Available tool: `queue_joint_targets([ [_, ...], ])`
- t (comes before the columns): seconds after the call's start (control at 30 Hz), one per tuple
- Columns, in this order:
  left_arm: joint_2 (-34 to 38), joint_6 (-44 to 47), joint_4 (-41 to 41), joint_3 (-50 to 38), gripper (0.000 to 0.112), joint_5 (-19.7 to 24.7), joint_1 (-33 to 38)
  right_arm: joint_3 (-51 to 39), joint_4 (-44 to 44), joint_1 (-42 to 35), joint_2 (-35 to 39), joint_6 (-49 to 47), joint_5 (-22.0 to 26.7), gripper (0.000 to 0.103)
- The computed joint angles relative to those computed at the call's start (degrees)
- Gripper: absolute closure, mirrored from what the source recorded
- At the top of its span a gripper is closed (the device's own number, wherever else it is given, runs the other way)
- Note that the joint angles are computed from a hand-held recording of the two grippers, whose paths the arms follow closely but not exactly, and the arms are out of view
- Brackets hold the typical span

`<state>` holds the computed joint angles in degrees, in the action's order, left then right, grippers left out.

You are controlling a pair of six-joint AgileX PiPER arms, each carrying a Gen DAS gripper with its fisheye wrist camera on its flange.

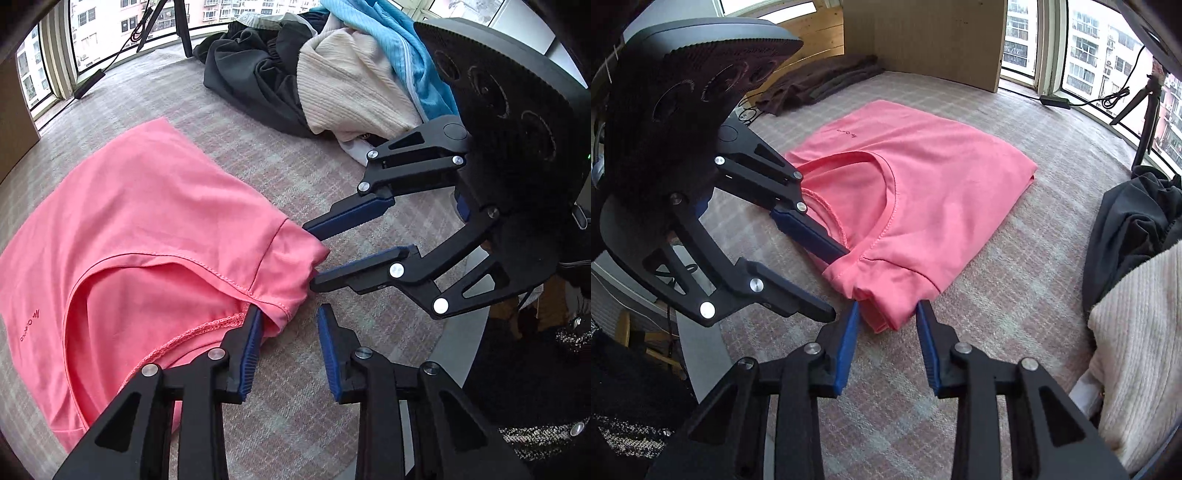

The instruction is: Fold clothes

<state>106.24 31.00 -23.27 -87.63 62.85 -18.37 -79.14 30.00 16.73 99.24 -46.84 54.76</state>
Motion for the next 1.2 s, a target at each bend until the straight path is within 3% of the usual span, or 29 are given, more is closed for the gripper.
queue_joint_targets([
  [0.1,-0.5,-0.7,0.2,1.9,0.106,-1.6,0.3,-0.1,-3.9,1.4,0.5,1.0,-1.9,0.096],
  [0.37,-5.3,-1.2,-0.7,5.9,0.11,-2.3,1.7,0.3,-4.2,1.6,-1.1,-3.8,0.9,0.097],
  [0.47,-6.0,-2.3,0.6,8.0,0.11,-1.4,1.7,-1.5,-7.6,1.4,-0.3,-4.6,5.0,0.097],
  [0.57,-6.8,-5.1,3.5,10.0,0.107,-2.4,1.1,-3.0,-9.0,0.3,-0.2,-5.5,7.8,0.097],
  [0.7,-11.4,-6.5,1.3,12.7,0.088,-3.9,4.5,-10.7,4.0,-5.8,2.8,-5.4,14.1,0.097],
  [0.83,-17.6,-7.2,0.9,15.2,0.08,-3.4,10.2,-13.2,4.4,-2.3,7.1,0.5,7.4,0.097],
  [0.9,-21.4,-10.1,4.0,16.4,0.077,-2.2,12.8,-13.2,0.1,0.2,10.0,2.8,7.6,0.096],
  [0.97,-24.3,-11.2,6.1,17.1,0.076,-0.7,17.0,-9.7,-1.9,0.9,8.1,0.7,6.8,0.096],
  [1.03,-25.5,-11.3,8.3,16.3,0.076,1.2,21.1,-10.7,-0.4,-1.0,7.2,1.3,11.4,0.096],
  [1.07,-25.5,-10.7,9.0,15.6,0.076,1.6,22.8,-11.4,2.1,-2.5,6.7,1.5,12.6,0.095],
  [1.13,-23.8,-7.5,7.6,13.7,0.076,1.8,26.0,-14.2,6.6,-3.8,7.2,2.9,13.4,0.079],
  [1.2,-20.4,-5.2,6.2,11.6,0.076,0.7,26.0,-17.7,9.8,-3.8,8.7,5.4,13.0,0.076],
])
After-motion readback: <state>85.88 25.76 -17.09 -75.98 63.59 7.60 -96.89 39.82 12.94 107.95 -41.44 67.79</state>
